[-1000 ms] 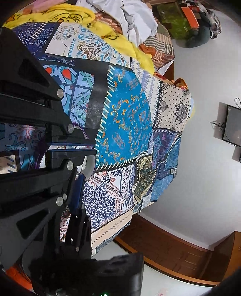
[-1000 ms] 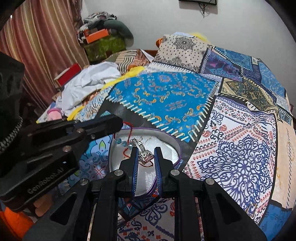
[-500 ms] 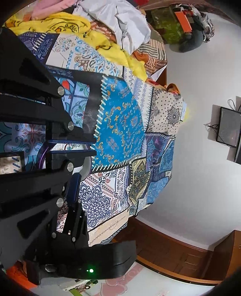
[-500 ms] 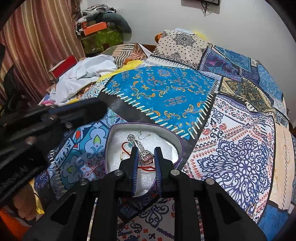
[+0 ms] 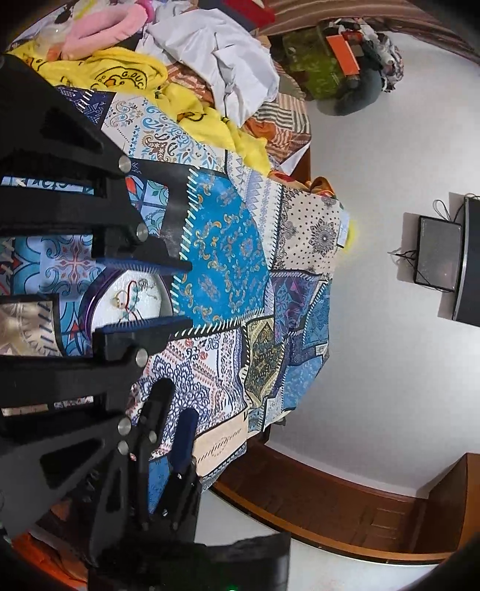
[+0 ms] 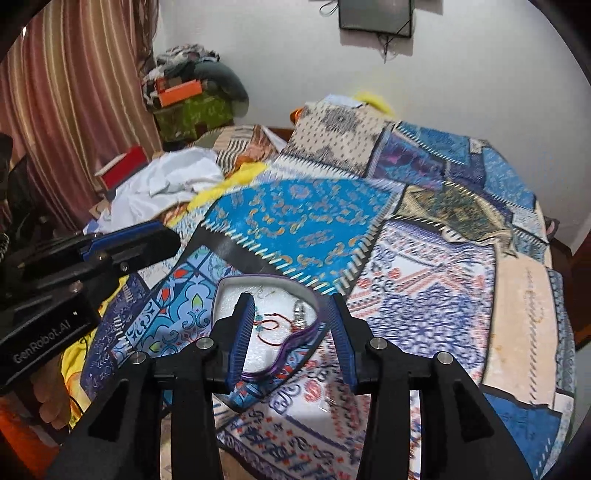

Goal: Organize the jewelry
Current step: 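Lower the earring into the heart tin and open the right tool, then move the right tool to the red-gold bracelet while the left tool approaches a silver ring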

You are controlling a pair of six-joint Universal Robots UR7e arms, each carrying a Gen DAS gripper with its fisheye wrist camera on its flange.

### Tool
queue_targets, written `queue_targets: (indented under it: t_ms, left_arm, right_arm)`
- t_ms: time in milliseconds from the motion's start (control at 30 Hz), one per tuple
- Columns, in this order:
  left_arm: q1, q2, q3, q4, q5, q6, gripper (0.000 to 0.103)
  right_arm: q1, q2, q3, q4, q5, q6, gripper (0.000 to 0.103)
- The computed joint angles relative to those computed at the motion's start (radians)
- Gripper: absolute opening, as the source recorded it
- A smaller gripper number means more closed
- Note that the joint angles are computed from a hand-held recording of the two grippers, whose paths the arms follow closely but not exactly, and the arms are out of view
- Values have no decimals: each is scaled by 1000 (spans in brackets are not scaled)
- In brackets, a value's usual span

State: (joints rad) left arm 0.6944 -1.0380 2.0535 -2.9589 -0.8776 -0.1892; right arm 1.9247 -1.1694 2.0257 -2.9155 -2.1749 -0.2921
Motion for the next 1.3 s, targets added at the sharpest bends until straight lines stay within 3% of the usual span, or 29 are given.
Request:
queue_targets:
  t_ms: [200, 433, 733, 933, 1133, 1300]
  left_arm:
    - [-38, 4, 2, 14, 20, -4, 43]
    - [-71, 15, -3, 44, 23, -29, 67]
    - [-85, 52, -14, 95, -3, -57, 69]
    - [-81, 77, -9, 150, -33, -103, 69]
    - [-84, 93, 7, 198, -51, -137, 69]
    - [-84, 102, 16, 204, -67, -139, 69]
  right_arm:
    - [10, -59, 39, -61, -25, -15, 54]
    - [2, -138, 84, -91, -72, -34, 55]
    - [-35, -241, 160, -82, -136, -22, 55]
    - [-83, -311, 211, 15, -151, 48, 56]
    - [-119, -361, 236, 80, -77, 109, 56]
    - [-123, -336, 236, 91, -57, 109, 55]
